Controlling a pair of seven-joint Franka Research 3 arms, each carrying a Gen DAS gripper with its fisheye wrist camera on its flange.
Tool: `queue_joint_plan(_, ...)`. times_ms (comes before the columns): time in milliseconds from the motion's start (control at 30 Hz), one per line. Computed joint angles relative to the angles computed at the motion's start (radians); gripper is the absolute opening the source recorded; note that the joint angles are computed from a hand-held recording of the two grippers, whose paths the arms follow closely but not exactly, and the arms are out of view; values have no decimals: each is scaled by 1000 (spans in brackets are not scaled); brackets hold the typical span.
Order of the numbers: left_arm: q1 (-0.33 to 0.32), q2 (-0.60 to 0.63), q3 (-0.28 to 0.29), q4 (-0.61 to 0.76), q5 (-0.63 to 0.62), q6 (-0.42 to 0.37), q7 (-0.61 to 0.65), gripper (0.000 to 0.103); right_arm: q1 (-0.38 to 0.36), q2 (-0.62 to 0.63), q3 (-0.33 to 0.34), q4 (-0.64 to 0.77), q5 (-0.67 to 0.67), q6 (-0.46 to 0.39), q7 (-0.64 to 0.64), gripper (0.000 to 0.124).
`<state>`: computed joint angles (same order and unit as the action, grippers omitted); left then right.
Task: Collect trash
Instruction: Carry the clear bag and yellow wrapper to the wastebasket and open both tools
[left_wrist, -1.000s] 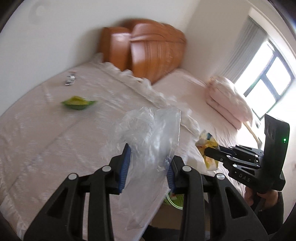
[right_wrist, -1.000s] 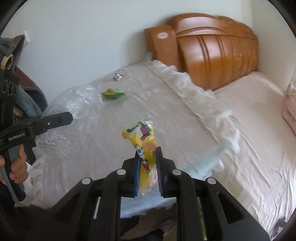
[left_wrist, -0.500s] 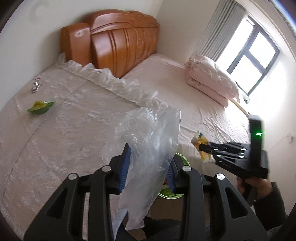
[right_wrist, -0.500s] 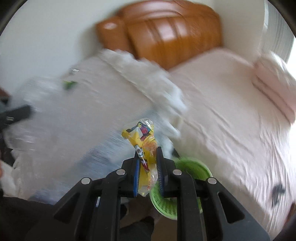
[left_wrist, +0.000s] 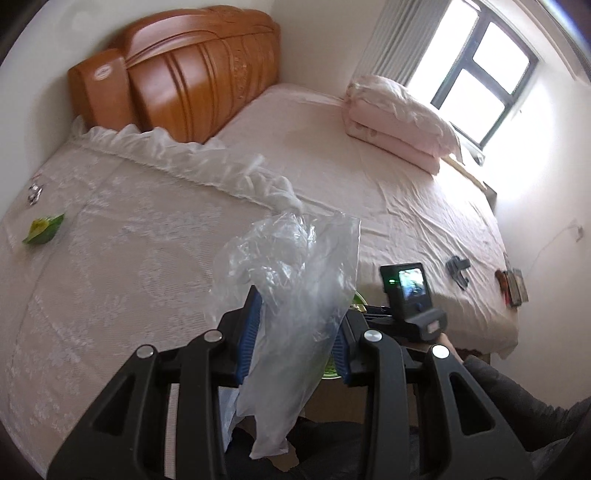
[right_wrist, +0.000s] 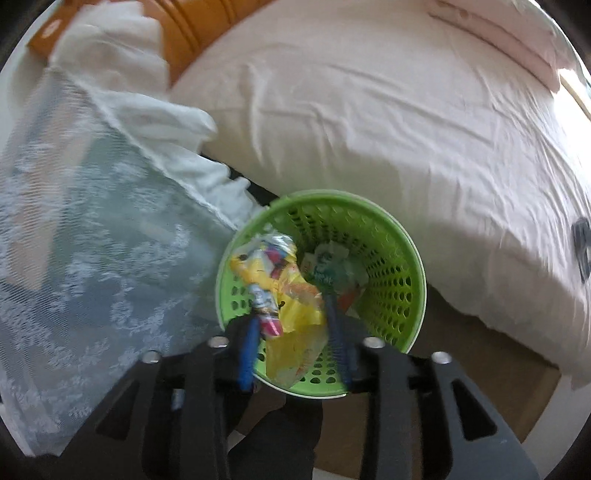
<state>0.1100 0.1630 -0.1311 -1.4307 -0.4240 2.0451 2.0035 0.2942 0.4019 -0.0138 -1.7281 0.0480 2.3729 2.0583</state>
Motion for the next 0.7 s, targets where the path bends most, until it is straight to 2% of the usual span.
queue_joint_plan(33,-5,1,-5,1,2,-3,5,34,-3,1,0,-2,5,-6,2,56)
queue_joint_plan(200,-36,18,-26,13,20,-24,17,34,-7,-50,-11,-51,-14,22,8,74)
queue_joint_plan(367,-72,76,-53,50,29,-61,11,34,-18,-144,-21,-119,-59,55,24,78)
queue_joint_plan(500,-111,145,-76,87,79,-76,-15,34,-12,-227,-35,-169,-209,45,96,94)
queue_joint_plan(600,-139,203,-93,117,112,-95,-34,35,-27,-276,-28,-196,-297,8,121,95)
queue_joint_plan(633,-146,214,-97,120,123,-98,-41,43,-37,-287,-24,-201,-306,-5,116,95)
queue_joint_plan(667,-154,226,-101,128,134,-105,-49,61,-46,-303,-21,-209,-314,-23,114,95)
queue_joint_plan(700,-165,238,-101,137,155,-111,-65,70,-54,-312,-16,-213,-320,-37,113,95)
